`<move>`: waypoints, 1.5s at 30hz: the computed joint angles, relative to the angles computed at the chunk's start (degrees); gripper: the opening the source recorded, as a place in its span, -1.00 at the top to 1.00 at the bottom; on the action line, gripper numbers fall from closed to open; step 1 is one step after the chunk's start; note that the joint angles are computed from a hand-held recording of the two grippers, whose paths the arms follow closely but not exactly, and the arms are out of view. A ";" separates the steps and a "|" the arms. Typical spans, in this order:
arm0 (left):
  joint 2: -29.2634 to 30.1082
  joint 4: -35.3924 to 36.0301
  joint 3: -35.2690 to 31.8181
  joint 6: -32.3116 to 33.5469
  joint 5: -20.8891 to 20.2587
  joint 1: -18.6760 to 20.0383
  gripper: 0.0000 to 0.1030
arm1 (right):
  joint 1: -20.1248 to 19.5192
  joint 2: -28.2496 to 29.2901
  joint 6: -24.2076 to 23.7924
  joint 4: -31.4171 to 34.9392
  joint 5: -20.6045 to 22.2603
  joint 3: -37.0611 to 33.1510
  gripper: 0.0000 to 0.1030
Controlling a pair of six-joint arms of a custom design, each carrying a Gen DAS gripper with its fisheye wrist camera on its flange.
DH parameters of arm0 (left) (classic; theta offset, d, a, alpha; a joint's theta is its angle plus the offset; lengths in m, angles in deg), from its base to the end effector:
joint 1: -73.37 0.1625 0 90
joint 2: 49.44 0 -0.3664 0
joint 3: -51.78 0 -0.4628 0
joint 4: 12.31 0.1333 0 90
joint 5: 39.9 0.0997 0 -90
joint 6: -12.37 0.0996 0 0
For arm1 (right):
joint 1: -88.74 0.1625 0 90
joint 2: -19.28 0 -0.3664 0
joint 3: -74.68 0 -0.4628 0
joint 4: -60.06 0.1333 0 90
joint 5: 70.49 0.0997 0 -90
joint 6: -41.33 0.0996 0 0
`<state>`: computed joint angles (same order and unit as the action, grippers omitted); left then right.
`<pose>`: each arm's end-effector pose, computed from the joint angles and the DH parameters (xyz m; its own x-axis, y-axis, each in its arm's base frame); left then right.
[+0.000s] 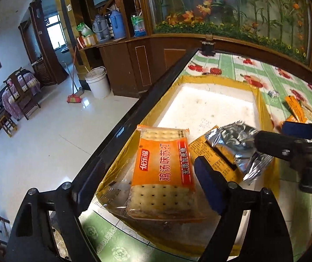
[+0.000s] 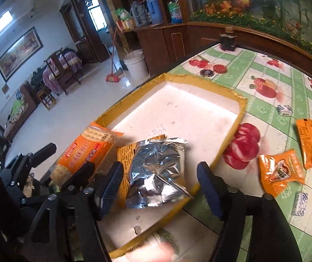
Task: Organize snacks
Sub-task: 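Carry both packs into the yellow tray and release them, then grasp the orange snack bag with left tool while right tool grasps the white milk candy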
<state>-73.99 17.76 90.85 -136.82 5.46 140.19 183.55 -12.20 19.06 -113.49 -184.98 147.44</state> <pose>-0.1130 -0.7803 0.0779 -0.5894 0.1760 -0.7884 0.6732 0.6464 -0.3590 0.1584 -0.7845 0.0485 -0.8373 -0.0929 0.5388 -0.4099 0.7588 -0.5062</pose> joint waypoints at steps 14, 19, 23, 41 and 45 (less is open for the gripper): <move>-8.01 -5.41 12.05 -0.13 5.47 -3.77 -0.64 | -2.73 -16.06 3.77 -19.95 5.23 22.49 -0.64; -8.93 -5.75 14.50 0.14 6.46 -5.30 -0.64 | -3.64 -19.67 3.28 -25.71 3.48 27.75 -0.64; -9.02 -5.95 16.17 0.51 7.03 -6.49 -0.64 | -4.84 -23.05 3.87 -28.80 1.96 32.02 -0.65; 6.63 11.54 0.01 -4.51 12.20 -7.97 -0.64 | -16.18 -37.04 12.39 -31.43 -0.11 47.40 -0.66; 14.45 16.84 -11.17 -1.45 13.97 -8.38 -0.64 | -16.30 -36.36 10.74 -30.24 -2.78 46.18 -0.66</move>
<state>-59.54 34.60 79.68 -138.27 19.44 131.81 167.25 -48.56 29.80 -143.72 -187.76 193.62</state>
